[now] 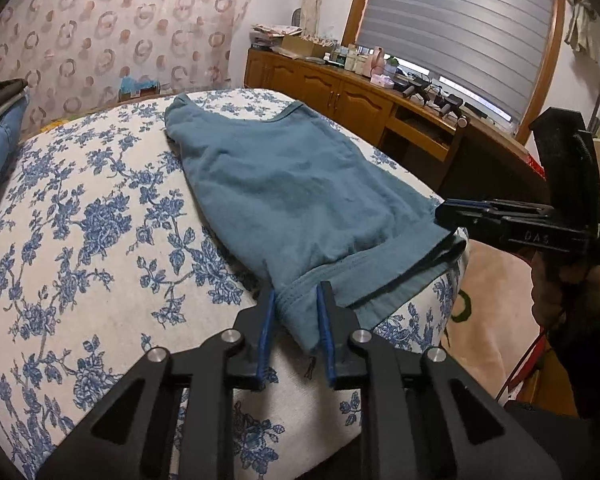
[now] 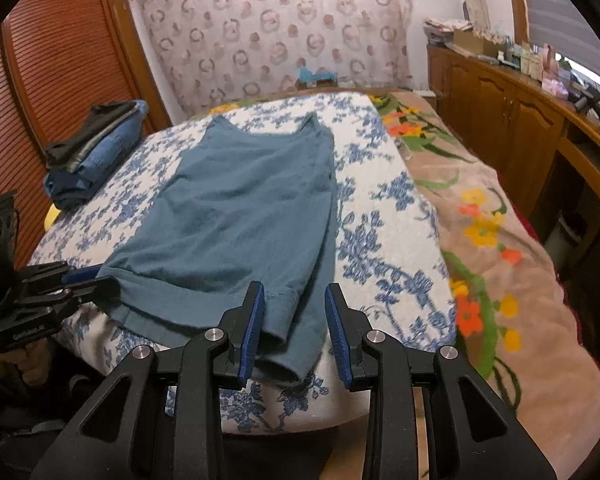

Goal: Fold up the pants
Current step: 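Grasp the leg hem with the left tool while the right tool grasps beside it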

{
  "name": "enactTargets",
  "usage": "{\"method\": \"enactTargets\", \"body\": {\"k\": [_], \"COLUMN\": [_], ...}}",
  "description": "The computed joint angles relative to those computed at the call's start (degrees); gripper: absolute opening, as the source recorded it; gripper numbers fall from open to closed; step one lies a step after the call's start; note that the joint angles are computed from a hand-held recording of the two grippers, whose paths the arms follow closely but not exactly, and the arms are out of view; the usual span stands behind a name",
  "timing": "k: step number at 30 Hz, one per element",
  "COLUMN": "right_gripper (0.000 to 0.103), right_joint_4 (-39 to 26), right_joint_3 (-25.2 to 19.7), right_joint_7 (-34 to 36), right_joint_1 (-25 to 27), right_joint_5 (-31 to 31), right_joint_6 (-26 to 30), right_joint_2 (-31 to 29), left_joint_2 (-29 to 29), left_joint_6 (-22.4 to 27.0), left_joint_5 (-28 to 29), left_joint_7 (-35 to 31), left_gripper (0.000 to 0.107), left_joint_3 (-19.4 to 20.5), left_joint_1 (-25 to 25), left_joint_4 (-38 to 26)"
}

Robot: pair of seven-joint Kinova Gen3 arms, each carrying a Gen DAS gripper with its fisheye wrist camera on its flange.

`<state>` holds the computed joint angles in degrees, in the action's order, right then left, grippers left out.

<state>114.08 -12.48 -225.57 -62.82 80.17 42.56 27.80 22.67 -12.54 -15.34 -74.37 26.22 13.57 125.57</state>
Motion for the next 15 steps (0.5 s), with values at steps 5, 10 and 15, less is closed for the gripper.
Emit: {"method": "enactTargets", "body": {"k": [5,10,15], "right_gripper": [0.032,0.036,0.036], "right_joint_4": [-1.96,-2.32,-2.39], "right_joint_3": [0.24,2.37,3.31], "right_joint_7": [4.61,5.41,5.92], "right_joint_1": [0.26,-1.06,-1.89], "right_joint_5": [-4.60,-6.95,-7.63], "right_joint_6": [-0.94,-2.61,-2.86], "right_joint_2": [1.15,1.81,1.86], "left_joint_2": [0.09,0.54,0.81], "left_joint_6": [1.00,2.35,2.19], "left_joint_5": [1.14,3.28,4.00], "left_joint_7": [-0.70,-1.87,-2.85], "left_gripper": [0.018,0.027,0.035], "left_joint_3": [-1.57,-2.92,-2.33], "left_joint_1": [1.89,3.60,3.36], "left_joint_4": [-0.54,-1.39,-1.44]}}
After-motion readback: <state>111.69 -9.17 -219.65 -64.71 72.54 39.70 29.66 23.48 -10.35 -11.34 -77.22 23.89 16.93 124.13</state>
